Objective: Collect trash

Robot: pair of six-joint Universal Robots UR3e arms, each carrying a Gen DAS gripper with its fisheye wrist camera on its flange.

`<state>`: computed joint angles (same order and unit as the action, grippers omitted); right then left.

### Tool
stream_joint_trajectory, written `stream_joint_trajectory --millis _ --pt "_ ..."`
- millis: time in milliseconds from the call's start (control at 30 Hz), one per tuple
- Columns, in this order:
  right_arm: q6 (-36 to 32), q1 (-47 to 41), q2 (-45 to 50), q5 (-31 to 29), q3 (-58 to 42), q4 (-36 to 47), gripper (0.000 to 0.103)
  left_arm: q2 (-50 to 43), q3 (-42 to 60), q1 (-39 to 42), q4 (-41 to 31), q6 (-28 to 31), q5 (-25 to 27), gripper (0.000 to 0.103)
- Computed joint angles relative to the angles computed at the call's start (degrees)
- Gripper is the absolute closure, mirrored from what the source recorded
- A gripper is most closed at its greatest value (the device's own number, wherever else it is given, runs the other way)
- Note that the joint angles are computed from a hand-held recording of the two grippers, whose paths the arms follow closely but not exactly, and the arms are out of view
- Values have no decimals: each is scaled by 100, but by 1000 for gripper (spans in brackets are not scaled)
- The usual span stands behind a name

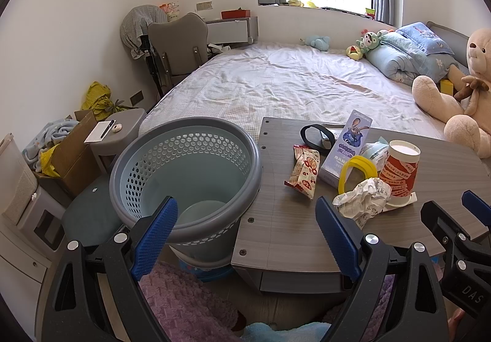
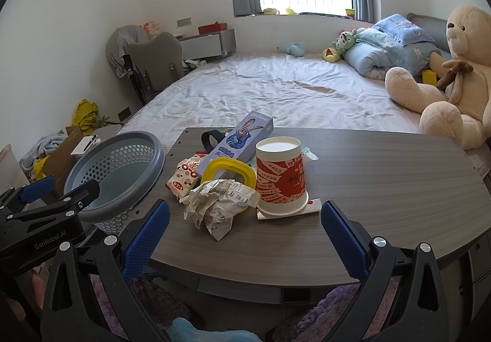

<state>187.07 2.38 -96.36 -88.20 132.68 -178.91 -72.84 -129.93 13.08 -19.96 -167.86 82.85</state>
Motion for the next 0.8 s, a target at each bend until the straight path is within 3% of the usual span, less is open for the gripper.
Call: stream_joint_trajectory --millis 800 --pt "22 22 23 7 -8 -9 6 11 -5 -4 -1 -3 -1 16"
